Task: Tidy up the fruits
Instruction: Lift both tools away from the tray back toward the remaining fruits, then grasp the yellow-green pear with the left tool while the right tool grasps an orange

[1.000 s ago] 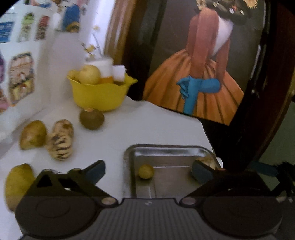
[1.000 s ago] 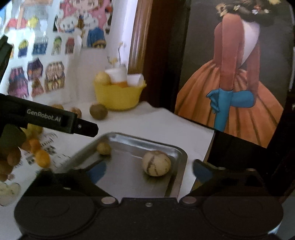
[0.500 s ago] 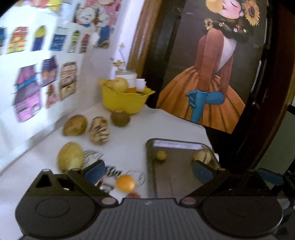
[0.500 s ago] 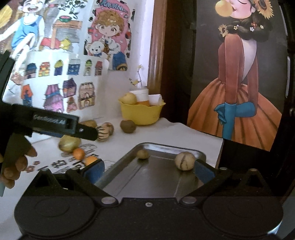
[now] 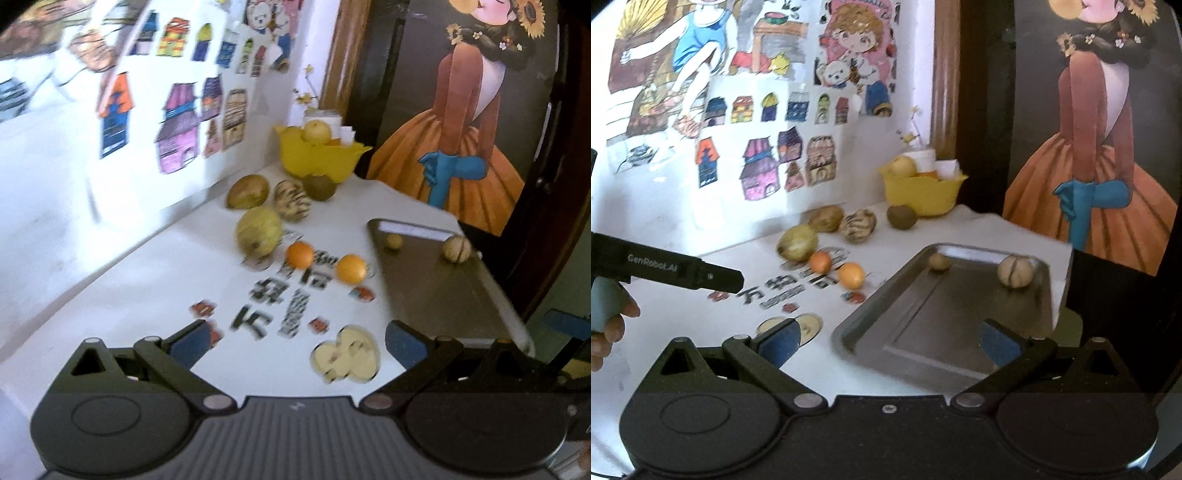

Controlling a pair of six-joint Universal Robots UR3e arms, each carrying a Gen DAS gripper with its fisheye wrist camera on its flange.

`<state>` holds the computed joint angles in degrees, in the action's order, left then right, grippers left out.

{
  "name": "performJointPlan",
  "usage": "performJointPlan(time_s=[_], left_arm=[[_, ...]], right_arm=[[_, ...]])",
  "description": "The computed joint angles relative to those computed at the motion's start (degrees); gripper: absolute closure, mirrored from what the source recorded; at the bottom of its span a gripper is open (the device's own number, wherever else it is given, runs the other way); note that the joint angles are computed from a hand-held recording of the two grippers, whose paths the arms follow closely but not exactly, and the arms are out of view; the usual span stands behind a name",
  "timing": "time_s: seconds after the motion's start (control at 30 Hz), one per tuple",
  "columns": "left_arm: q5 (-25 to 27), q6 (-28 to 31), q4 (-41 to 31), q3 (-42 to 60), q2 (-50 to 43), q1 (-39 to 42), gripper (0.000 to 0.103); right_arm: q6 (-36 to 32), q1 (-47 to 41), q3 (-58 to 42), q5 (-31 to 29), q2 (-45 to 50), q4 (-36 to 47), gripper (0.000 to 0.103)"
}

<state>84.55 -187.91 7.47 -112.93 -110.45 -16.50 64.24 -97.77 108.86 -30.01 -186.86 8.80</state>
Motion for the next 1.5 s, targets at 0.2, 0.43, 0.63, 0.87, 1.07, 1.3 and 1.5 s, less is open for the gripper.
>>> performJointPlan(time_s=[0.2, 0.43, 0.63, 0.87, 1.07, 1.3, 1.5], left_arm=[[-0.57, 3.09, 2.49, -8.65, 4.15, 3.17, 0.000], [-1.96, 4.79, 3.37, -12.30, 5.49, 7.03, 0.000], [-2.91, 5.83, 2.54, -11.44, 4.55, 8.97, 0.000], [-2.50, 5.48, 2.20, -8.58, 1.83, 9.46, 0.000], [-2.10, 5.16, 0.77, -5.04, -0.75, 9.44, 0.000], [-2.16, 5.69, -3.59, 3.77, -5.40, 9.53, 0.000], [-3.11, 4.66, -6.22, 14.27, -11.85, 9.44, 0.000]], right_arm=[[-0.29, 0.23, -1.75, -4.28, -1.47, 4.60, 0.001], [-8.92, -6.17, -9.67, -12.06, 0.11, 17.81, 0.001], [-13.90, -11.52, -15.78, -17.06, 1.23, 26.31, 0.001], [-20.35, -16.38, -21.30, -21.04, 2.28, 34.49, 0.001], [-27.63, -20.89, -25.37, -24.79, 3.30, 41.10, 0.001], [-39.98, -29.59, -35.67, -31.42, 7.11, 52.62, 0.001], [-49.50, -36.54, -48.86, -36.55, 11.00, 64.50, 0.001]])
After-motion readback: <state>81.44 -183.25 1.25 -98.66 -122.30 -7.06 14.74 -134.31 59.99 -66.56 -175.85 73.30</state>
